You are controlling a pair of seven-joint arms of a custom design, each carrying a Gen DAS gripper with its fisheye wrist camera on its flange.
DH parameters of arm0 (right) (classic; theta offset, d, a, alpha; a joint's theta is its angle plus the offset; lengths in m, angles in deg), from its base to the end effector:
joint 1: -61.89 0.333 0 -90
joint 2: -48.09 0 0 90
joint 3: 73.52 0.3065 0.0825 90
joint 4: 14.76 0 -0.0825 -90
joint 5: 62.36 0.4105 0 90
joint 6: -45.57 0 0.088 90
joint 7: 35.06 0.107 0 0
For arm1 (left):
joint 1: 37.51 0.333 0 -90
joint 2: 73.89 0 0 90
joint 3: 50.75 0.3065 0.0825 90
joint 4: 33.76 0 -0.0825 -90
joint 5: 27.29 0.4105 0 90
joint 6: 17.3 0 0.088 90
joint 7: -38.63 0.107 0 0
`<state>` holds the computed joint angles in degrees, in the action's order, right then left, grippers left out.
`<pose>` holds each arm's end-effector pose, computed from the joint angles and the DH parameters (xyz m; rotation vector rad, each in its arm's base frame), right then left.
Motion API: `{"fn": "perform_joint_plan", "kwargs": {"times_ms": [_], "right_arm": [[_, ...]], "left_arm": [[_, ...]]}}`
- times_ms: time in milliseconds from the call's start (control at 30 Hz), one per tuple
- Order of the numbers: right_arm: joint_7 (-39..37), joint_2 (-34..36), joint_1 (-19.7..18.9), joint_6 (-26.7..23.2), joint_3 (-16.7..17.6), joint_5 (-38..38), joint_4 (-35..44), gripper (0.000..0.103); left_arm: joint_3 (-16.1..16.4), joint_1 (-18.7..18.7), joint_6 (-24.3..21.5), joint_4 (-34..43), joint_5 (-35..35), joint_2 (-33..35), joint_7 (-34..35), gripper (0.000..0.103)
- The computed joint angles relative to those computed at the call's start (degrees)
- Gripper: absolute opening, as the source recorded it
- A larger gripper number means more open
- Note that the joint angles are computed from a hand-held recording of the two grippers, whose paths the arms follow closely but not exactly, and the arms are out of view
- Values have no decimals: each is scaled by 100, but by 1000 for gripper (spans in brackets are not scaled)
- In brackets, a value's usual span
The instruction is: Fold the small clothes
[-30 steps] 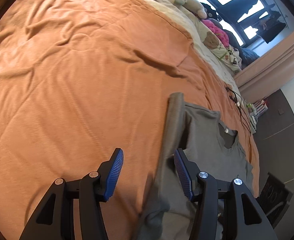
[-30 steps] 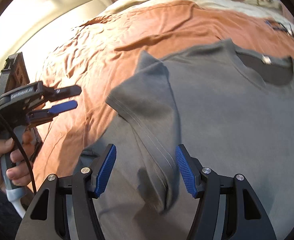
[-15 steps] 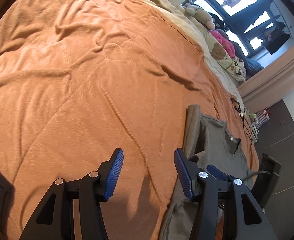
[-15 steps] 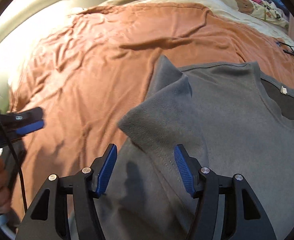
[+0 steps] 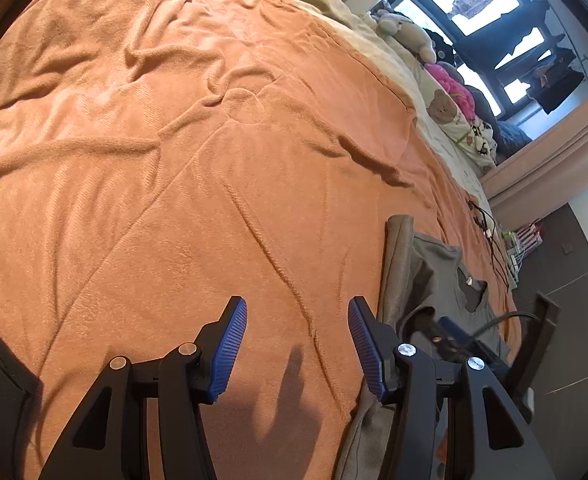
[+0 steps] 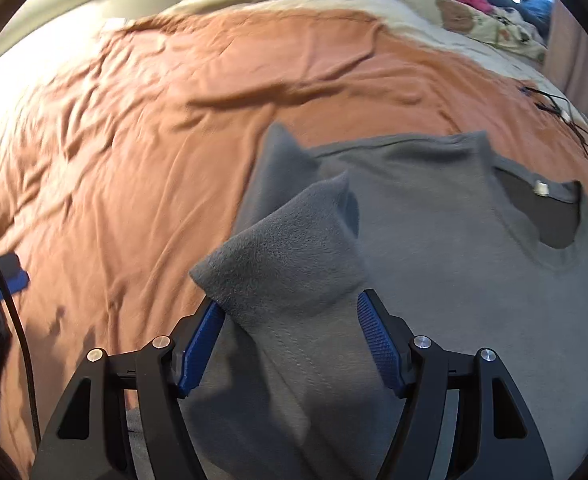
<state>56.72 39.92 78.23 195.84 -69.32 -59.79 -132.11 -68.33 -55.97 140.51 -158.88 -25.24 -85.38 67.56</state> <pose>0.5518 0.2078 0.5681 -2.0023 1.4766 -0.4919 0.4535 -0.3431 0.5398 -2.3938 1.6028 -1.1582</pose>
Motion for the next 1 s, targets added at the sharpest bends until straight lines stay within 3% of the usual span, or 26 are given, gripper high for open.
{"fn": "perform_joint_plan", "kwargs": {"times_ms": [33, 100, 200, 267, 600, 733, 933, 1000], "right_arm": [[-27, -54, -24, 69, -21, -24, -49, 61], [-164, -112, -37, 61, -84, 87, -71, 34], [-596, -145, -14, -86, -238, 622, -30, 9], [-643, -225, -87, 13, -247, 632, -117, 5], [-909, -208, -445, -409, -487, 988, 151, 4], [-903, -93, -600, -848, -568, 1158, 404, 5], [-1435, -111, -638, -1426, -752, 2247, 473, 6], [-1621, -31, -653, -1647, -783, 2607, 571, 15]], "left_arm": [[-9, -4, 22, 40, 2, 47, -10, 54], [-38, -12, 44, 151, 48, 158, -42, 54], [-57, -58, 48, 352, 100, 349, -28, 54], [-71, -86, 17, 512, 180, 488, -37, 54], [-38, -288, -150, 1240, 503, 1105, -115, 54], [-6, -378, -229, 1492, 594, 1334, -134, 54], [38, -508, -304, 1806, 653, 1631, -153, 54], [54, -550, -370, 1927, 680, 1728, -133, 54]]}}
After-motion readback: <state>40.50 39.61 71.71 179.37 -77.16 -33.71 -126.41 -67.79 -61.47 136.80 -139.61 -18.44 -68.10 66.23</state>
